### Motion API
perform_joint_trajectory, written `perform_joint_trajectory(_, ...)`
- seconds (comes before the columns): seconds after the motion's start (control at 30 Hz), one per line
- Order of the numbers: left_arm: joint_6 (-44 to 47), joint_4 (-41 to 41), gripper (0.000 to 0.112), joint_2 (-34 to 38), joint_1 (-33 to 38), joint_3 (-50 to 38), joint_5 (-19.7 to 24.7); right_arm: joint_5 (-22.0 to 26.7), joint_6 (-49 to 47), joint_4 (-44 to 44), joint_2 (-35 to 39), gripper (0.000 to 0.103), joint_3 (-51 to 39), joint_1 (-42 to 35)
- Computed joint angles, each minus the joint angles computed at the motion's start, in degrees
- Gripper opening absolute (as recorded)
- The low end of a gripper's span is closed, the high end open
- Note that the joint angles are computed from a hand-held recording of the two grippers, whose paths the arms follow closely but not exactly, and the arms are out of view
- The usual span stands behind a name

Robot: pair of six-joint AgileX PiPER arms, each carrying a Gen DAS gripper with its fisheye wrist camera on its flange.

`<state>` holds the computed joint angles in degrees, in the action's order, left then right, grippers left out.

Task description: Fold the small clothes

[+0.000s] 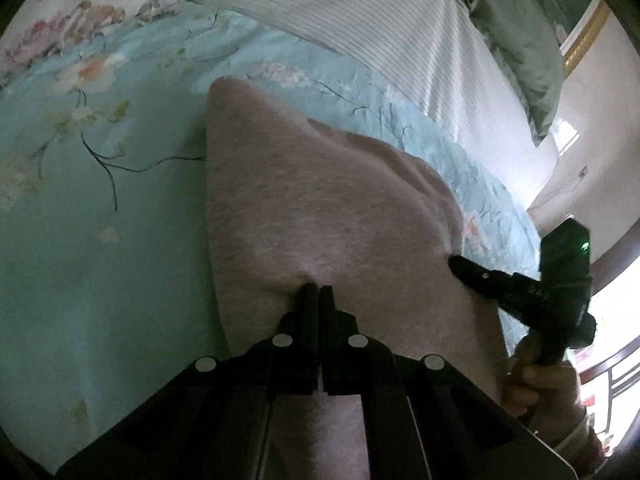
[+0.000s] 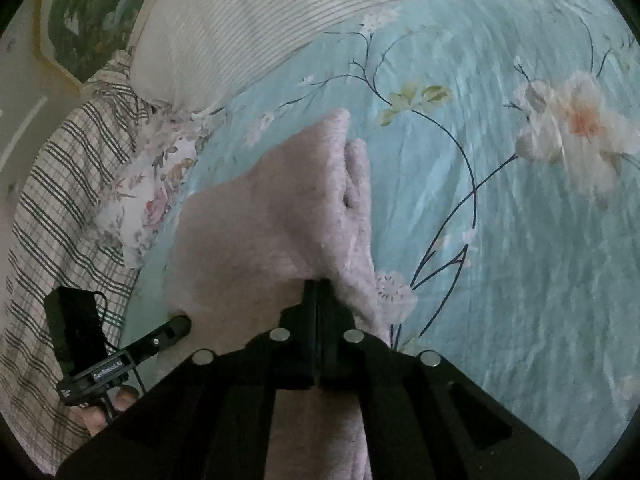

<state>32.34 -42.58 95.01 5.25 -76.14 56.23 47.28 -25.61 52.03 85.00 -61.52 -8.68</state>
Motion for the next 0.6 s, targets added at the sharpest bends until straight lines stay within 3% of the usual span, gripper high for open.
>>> perform_joint_trajectory(0.1, -1.4, 1.8, 0.007, -4.9, 0.0, 1.9, 1.1, 1.4, 2.5, -3.7, -4.2, 0.004, -0.2, 1.3)
perform_joint_trajectory(0.17, 2.1, 0.2, 0.018, -10.2, 1.6, 5.3, 3.1, 4.2, 1.1, -3.8, -8.2, 0.004, 1.3, 1.1)
perform_joint_trajectory(0.3, 10.2, -3.7, 0.020, -18.1, 5.8, 12.4, 11.1, 6.7, 3.3, -9.7, -14.4, 0.004, 6.1, 3.5)
perform_joint_trajectory(0.37, 12.5, -2.7, 0.021, -21.2, 6.4, 16.4, 12.7, 5.2, 6.6, -15.1, -16.1, 0.004, 9.2, 5.4)
perform_joint_trajectory(0.47, 11.3, 3.5, 0.022, -25.1, 3.7, 23.3, 8.6, 3.9, 3.1, -11.5, -17.5, 0.003, 15.0, 2.2)
perform_joint_trajectory(0.6, 10.3, 2.5, 0.023, -28.1, 4.1, 26.7, 5.6, 2.8, 5.1, -11.5, -19.1, 0.004, 16.3, 2.3)
